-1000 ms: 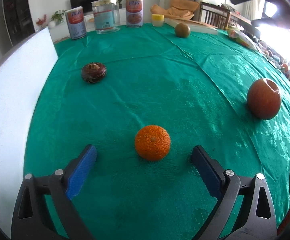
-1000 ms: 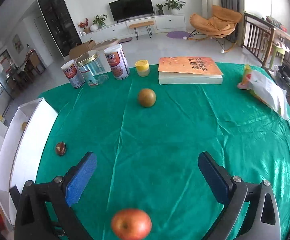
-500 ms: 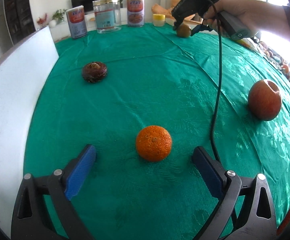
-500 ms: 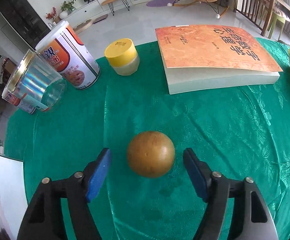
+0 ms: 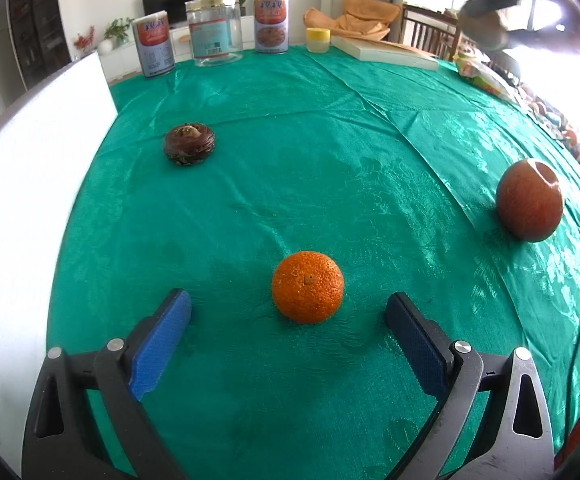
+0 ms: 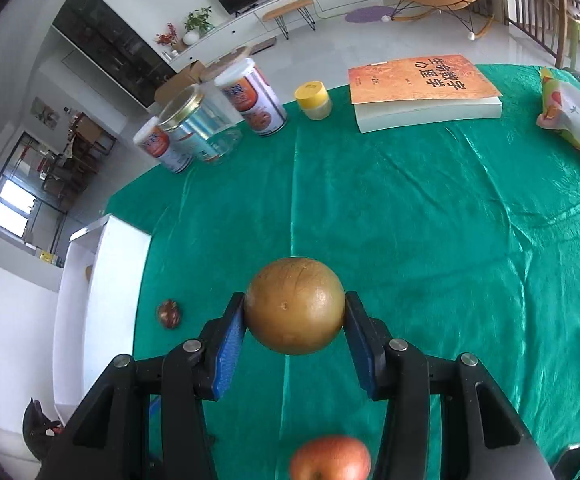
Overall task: Organize fruits
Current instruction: 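Close the left gripper on the tangerine while the right gripper holds the brown fruit, then carry both fruits into the white box and open both grippers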
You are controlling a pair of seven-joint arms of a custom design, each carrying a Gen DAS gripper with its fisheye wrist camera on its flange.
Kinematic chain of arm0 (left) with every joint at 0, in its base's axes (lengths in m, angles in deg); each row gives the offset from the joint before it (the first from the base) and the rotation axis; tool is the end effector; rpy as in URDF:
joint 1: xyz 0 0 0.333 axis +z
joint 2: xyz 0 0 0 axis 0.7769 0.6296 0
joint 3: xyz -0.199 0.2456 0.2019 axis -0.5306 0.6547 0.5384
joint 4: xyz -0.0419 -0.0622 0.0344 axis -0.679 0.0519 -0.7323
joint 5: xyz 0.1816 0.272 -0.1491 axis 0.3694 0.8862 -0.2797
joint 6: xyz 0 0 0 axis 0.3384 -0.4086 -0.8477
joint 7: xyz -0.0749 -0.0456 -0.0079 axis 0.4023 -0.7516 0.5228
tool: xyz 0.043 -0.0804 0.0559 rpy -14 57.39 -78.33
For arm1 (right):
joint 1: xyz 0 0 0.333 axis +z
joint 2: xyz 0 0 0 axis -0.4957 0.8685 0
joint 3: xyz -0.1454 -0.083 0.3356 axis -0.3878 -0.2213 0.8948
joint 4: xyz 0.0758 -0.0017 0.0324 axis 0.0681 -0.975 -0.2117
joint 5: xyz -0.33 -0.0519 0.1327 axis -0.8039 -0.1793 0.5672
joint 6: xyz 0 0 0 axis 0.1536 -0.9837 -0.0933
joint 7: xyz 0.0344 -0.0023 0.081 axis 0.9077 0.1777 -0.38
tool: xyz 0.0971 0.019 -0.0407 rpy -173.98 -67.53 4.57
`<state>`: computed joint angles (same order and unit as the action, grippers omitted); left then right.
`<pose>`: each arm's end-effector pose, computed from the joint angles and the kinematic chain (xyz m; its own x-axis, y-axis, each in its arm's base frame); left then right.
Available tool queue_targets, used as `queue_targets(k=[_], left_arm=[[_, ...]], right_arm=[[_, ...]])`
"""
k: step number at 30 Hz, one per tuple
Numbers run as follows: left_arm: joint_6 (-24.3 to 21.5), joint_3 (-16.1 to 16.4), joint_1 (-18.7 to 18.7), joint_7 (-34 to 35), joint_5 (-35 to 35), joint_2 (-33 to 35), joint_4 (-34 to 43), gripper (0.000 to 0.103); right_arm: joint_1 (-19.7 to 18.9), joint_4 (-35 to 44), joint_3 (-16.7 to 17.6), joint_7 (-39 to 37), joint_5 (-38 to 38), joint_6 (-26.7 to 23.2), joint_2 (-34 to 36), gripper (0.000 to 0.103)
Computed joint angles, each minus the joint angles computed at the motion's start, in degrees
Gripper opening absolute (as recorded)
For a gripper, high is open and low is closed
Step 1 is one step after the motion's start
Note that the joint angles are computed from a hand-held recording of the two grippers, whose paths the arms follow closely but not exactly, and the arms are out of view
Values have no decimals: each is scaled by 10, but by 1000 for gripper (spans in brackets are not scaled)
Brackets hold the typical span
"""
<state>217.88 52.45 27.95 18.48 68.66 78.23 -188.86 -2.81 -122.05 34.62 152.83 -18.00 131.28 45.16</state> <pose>0.5681 -0.3277 0.4431 -0.5529 -0.8332 0.0064 -0.6714 0.4410 -0.5956 0.5811 0.3670 0.5815 -0.2478 -0.8769 -0.4120 -0.8253 0.4138 -0.3844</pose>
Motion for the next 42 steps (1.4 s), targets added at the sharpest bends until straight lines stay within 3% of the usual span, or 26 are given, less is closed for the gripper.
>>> queue_targets(k=[4, 6, 7, 10, 12, 15, 18, 24, 25, 27, 29, 31, 32, 34, 36, 39, 42], left_arm=[[-1, -5, 4, 5, -5, 1, 1, 99], [-1, -11, 9, 12, -11, 1, 0, 99], [-3, -25, 21, 27, -21, 0, 0, 99], [-39, -114, 101, 130, -108, -5, 2, 99], [-61, -128, 118, 170, -151, -15, -1, 98], [-40, -115, 108, 201, -177, -29, -21, 97], [-30, -83, 77, 193, -155, -31, -25, 97], [-6, -48, 36, 160, -115, -13, -4, 95], [-3, -37, 26, 152, -99, -9, 0, 91], [-10, -17, 7, 134, -68, -3, 10, 63], [-14, -35, 22, 139, -74, 1, 15, 54], [-13, -48, 34, 145, -84, 0, 12, 35], [-13, -49, 36, 145, -86, -2, 10, 30], [-14, -51, 38, 138, -93, -9, 3, 29], [-29, -87, 72, 157, -141, -21, -4, 28], [-85, -164, 152, 242, -292, -64, -20, 28], [-158, -190, 207, 349, -454, -140, -42, 27]], right_arm=[[61, -107, 16, 94, -50, 1, -78, 48], [91, -125, 30, 151, -78, -35, -76, 48], [107, -126, 34, 183, -96, -59, -66, 48], [146, -99, 35, 241, -152, -104, -18, 48], [169, -86, 26, 281, -192, -118, 2, 48], [190, -85, 10, 335, -251, -113, 13, 49], [187, -111, 6, 375, -276, -80, 6, 51], [188, -179, 3, 492, -354, -19, -35, 59], [187, -181, 5, 506, -366, -16, -36, 59], [184, -175, 10, 511, -378, -23, -34, 59], [179, -163, 19, 488, -369, -34, -27, 59], [178, -139, 24, 454, -353, -54, -12, 59], [179, -127, 26, 436, -340, -71, -5, 59], [179, -114, 25, 419, -321, -87, 5, 59], [179, -121, 19, 425, -321, -70, 5, 48], [185, -120, 15, 428, -331, -62, 2, 48], [180, -127, 12, 453, -349, 22, -1, 48]])
